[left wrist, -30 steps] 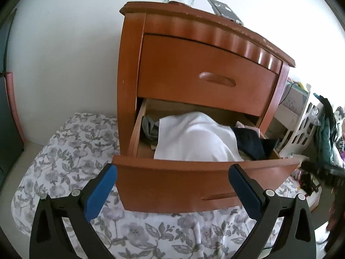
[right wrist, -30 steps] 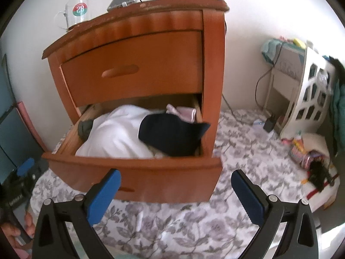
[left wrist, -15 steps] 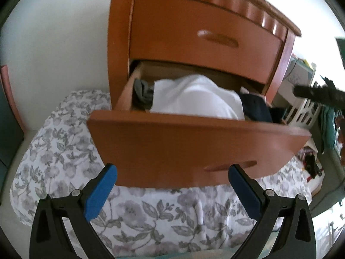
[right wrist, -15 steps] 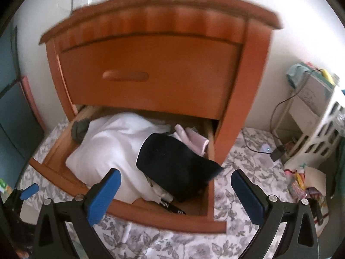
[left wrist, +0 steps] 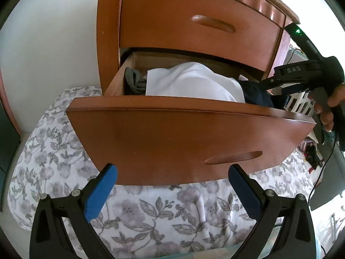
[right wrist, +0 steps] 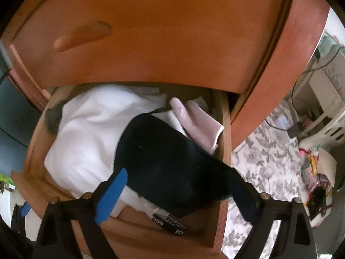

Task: Organize soft objects
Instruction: 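Reach the right gripper into the drawer and grasp the black cloth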

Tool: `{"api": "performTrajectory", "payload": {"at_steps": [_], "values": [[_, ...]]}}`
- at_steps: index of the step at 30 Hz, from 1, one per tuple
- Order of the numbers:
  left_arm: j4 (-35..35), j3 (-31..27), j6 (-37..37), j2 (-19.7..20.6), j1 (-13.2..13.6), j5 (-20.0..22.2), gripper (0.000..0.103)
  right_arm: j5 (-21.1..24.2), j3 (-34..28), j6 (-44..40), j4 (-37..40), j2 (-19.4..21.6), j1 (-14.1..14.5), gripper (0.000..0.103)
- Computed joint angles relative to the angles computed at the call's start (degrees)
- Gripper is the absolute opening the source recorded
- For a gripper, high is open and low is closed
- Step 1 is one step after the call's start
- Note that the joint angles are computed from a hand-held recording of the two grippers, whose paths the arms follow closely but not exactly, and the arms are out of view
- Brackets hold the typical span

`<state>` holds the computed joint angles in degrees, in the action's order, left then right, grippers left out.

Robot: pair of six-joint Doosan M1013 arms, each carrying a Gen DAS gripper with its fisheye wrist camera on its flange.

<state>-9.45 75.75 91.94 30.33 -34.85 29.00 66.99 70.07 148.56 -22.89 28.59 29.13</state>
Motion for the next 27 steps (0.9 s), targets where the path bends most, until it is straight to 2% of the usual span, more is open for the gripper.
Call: {"api": "performTrajectory", "payload": {"at_steps": [9,15,18,22,27], "values": [[-1.2,-0.8,1.5,0.8,0.0,1.4,0.102,2.2,-2.3,-6.9,4.6,1.8,-1.6,0.083],[-1.8,-1.0,2.8,1.1,-0.1,1.7,0.102,1.5,-2.1,-9.5,6.6,2.0,-2.2,0.082],[-2.3,-1.3,3.3,1.3,0.0,2.2,0.102,0.5,-1.8,-10.3,8.6,2.0,-2.4,0.078],[-2.2,-1.7,3.4,1.7,-0.1,2.8,0.102,-1.2,-1.6,-10.5,9.4,2.1,-2.1,0.069],[-2.4,-1.8,3.8,1.8,-0.2,2.9,0.102,-3.0,0.0,-8.8,7.6,0.9,-1.3,0.048]]}}
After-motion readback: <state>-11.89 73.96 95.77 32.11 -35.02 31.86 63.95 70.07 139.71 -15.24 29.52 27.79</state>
